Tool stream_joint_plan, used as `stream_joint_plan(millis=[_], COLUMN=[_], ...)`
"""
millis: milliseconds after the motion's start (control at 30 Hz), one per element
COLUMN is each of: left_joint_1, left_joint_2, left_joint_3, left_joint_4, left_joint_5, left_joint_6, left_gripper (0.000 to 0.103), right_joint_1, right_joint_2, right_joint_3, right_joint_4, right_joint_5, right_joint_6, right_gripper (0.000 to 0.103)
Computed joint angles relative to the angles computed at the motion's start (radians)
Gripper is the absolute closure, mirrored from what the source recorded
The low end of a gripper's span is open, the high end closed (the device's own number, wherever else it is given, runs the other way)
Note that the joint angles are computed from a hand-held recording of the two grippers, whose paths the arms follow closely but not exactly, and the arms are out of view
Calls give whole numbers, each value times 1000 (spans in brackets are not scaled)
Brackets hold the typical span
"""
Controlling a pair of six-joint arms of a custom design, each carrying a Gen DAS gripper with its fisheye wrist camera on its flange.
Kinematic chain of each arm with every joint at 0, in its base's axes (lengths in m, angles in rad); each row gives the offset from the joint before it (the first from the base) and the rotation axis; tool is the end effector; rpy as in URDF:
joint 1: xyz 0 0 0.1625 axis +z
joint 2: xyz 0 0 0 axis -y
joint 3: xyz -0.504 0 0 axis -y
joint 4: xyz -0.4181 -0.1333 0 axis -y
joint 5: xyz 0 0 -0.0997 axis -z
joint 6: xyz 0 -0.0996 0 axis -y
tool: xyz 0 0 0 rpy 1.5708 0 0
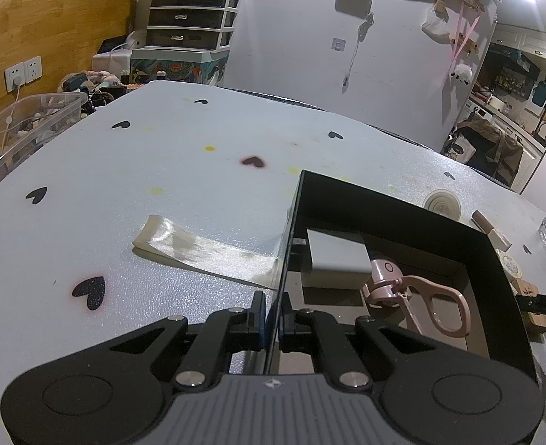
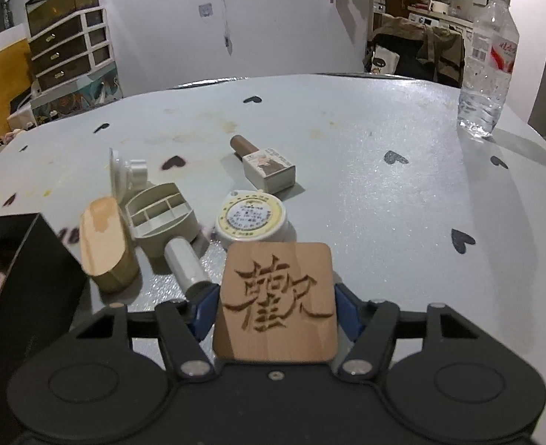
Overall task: Organize rigid objects
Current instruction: 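Grasp the carved wooden stamp with the right tool, then carry the wooden stamp into the black box and release it with the right tool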
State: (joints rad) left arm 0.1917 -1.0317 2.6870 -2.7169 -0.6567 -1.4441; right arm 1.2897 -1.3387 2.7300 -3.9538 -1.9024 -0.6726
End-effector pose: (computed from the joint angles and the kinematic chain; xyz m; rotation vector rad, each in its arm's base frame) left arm -0.2353 -0.2618 0.0767 0.2210 2.3242 -1.0289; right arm 0.0070 -0.3392 0.2735 0.2382 -2.2498 0.9098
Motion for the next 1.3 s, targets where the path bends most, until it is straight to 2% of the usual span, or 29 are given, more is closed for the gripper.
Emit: stream_joint_plan(millis=[233, 300, 467, 567, 633, 800, 967, 1067, 1100, 1167, 1200, 1300], left_joint_1=[0, 0, 0, -1, -2, -3, -6, -6, -5, -7, -6, -8], left_joint_2=[-1, -1, -1, -2, -4, -7, -9, -7, -6, -7, -6, -6], left_joint_3=[2, 2, 1, 1, 3, 4, 5, 7, 8, 12, 13, 15], left_joint_4=[-1, -1, 0, -1, -3, 0, -1, -11, -14, -22, -26, -31], left_joint_5=[0, 0, 0, 0, 0, -1, 0, 1, 2, 2, 1, 2], left_joint_6=[0, 0, -1, -1, -3, -4, -7, 0, 2, 7, 9, 9], left_gripper=[97, 97, 97, 97, 97, 97, 96, 96, 96, 96, 96, 96], right_joint_1=[-17, -27, -27, 11, 61, 196, 314, 361, 374, 420, 434, 458], right_joint_2=[-6, -36, -161, -264, -295, -300, -227, -157, -130, -53, -30, -3], right_joint_3=[10, 17, 52, 55, 53, 19, -21, -51, -58, -57, -62, -80], right_joint_4=[-17, 10, 96, 231, 289, 429, 514, 548, 541, 428, 408, 432], right_joint_5=[19, 32, 130, 205, 223, 225, 163, 73, 43, -34, -55, -88], right_joint_6=[-2, 20, 63, 88, 95, 176, 258, 358, 380, 369, 372, 395], right_gripper=[38, 38, 38, 38, 38, 38, 38, 38, 38, 38, 38, 38])
